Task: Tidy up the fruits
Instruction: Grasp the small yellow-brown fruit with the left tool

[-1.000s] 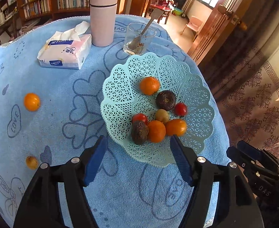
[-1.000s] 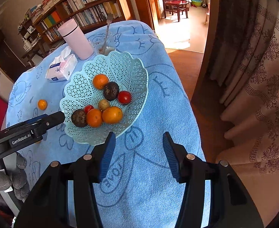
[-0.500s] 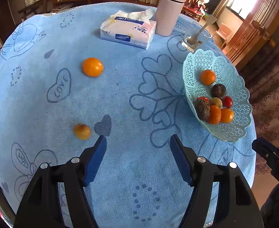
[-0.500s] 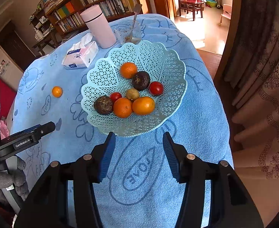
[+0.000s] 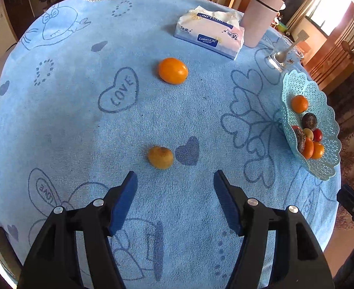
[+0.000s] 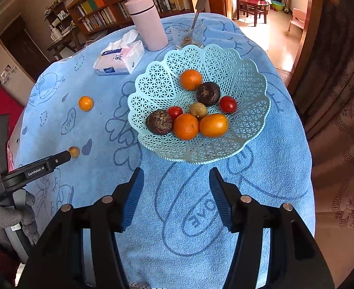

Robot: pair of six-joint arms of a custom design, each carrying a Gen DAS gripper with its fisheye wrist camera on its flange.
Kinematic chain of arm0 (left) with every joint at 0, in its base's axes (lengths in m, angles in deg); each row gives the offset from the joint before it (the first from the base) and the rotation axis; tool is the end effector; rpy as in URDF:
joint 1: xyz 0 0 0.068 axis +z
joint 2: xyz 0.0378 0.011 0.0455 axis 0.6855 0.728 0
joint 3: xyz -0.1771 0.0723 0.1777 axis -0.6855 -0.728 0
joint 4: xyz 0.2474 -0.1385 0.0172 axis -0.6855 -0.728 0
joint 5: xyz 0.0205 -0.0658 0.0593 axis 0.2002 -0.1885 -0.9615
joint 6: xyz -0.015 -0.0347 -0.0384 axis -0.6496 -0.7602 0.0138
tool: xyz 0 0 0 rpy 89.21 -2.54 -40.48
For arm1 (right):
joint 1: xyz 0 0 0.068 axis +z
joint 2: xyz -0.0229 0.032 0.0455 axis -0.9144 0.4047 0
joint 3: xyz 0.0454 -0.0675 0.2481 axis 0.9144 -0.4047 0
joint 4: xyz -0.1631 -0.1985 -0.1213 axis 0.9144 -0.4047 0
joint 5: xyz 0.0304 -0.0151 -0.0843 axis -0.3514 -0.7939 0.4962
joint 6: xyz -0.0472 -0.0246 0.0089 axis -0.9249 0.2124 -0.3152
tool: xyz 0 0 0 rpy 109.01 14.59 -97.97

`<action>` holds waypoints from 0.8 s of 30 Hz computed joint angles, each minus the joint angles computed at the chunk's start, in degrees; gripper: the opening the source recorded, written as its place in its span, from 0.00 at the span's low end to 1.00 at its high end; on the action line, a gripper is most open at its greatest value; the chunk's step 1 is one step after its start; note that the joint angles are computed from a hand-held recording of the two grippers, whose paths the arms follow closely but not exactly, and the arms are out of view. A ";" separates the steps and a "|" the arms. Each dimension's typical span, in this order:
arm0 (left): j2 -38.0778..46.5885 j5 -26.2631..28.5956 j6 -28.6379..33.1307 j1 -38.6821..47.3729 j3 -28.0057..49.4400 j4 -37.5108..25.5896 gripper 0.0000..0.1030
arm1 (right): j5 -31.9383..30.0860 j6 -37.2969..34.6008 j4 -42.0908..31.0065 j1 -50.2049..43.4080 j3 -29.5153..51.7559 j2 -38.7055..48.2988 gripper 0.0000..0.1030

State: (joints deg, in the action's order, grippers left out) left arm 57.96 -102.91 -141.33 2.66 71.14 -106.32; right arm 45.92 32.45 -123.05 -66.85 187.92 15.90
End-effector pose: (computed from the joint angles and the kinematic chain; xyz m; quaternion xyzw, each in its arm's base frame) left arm 0.2826 -0.2295 0.3330 -0.2206 0.9594 -0.0052 0.1756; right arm 0.3435 0.0094 0.3489 -0.1484 0.9556 0.1715 0.1880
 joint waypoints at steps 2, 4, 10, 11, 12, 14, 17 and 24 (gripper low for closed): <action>-0.86 1.02 0.40 0.97 -2.15 1.21 0.54 | 0.38 -0.01 -0.14 0.10 -0.88 -0.79 0.56; -1.39 1.51 1.28 1.87 -3.86 2.29 0.49 | 0.82 0.19 -0.25 0.18 -1.61 -1.49 0.56; -1.15 2.71 4.77 4.42 -6.31 4.78 0.44 | 2.00 1.00 -0.59 0.85 -3.93 -3.60 0.56; -1.08 3.03 5.34 4.82 -6.72 5.18 0.42 | 2.15 1.16 -0.58 1.09 -4.34 -3.92 0.56; -1.03 3.35 5.92 5.23 -7.15 5.57 0.40 | 2.27 1.34 -0.58 1.34 -4.71 -4.17 0.56; -1.16 4.06 6.83 5.76 -8.04 6.09 0.36 | 2.45 1.89 -0.50 2.01 -5.34 -4.59 0.56; -2.89 5.25 7.98 5.86 -9.80 7.50 0.27 | 2.63 2.90 -0.22 3.29 -5.88 -4.95 0.56; -8.21 4.90 7.85 5.50 -12.47 6.36 0.27 | 2.65 6.11 1.42 8.20 -6.34 -4.26 0.56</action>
